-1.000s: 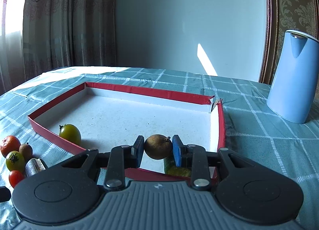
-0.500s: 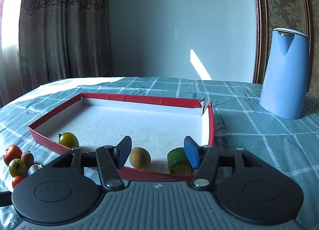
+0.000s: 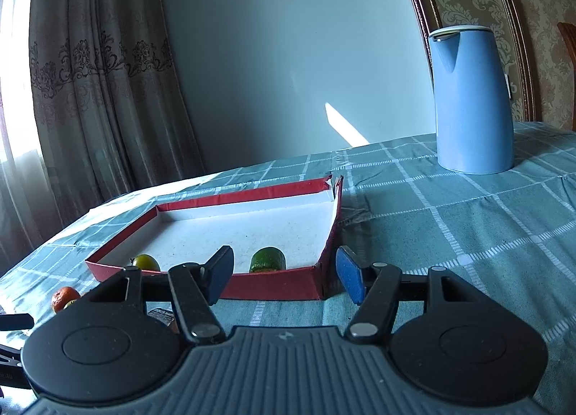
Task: Organize fruits
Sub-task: 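Reach the left gripper to the red cherry tomato and grasp it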
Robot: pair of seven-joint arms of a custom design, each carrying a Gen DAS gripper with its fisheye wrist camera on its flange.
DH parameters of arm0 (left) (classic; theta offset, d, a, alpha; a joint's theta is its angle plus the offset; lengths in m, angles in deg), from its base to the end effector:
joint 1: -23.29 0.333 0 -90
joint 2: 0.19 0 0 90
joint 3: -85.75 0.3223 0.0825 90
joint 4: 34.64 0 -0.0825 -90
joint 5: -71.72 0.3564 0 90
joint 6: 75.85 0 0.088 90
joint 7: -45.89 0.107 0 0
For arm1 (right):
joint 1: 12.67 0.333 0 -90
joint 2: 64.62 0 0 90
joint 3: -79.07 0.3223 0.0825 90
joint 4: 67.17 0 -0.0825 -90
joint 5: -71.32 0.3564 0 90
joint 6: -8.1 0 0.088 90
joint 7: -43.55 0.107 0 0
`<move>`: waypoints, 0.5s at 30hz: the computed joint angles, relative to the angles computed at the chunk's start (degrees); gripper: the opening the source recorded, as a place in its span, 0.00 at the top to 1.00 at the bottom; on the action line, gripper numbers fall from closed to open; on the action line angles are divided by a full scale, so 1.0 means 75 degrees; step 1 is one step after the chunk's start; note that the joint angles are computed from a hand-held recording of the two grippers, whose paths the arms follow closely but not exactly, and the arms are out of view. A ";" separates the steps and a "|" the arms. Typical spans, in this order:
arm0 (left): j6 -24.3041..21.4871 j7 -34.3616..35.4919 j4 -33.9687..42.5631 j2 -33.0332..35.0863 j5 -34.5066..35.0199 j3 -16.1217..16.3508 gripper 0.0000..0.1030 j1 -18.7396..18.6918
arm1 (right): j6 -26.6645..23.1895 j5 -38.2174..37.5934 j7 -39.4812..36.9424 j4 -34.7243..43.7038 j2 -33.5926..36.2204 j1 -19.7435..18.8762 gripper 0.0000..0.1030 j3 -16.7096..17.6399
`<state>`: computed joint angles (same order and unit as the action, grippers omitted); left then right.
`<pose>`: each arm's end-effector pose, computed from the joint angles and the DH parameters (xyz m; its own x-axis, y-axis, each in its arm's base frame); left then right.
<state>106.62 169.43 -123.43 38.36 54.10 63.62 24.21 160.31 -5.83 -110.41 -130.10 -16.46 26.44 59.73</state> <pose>0.7142 -0.1654 0.4088 -0.4176 -0.9086 -0.0051 -0.4803 0.2254 -0.8476 0.6848 0.3849 0.4057 -0.2027 -0.9467 -0.2505 -0.2201 0.2933 -0.9303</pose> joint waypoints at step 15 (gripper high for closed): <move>-0.1112 0.0903 0.0486 0.0130 -0.0737 -0.0425 0.24 0.0261 | 0.0382 -0.0736 0.1009 -0.0257 -0.0149 -0.0053 0.31 -0.0018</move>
<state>98.29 176.20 -119.79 39.34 48.57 60.43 26.16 163.18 -11.35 -102.84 -132.03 -17.58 26.05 59.59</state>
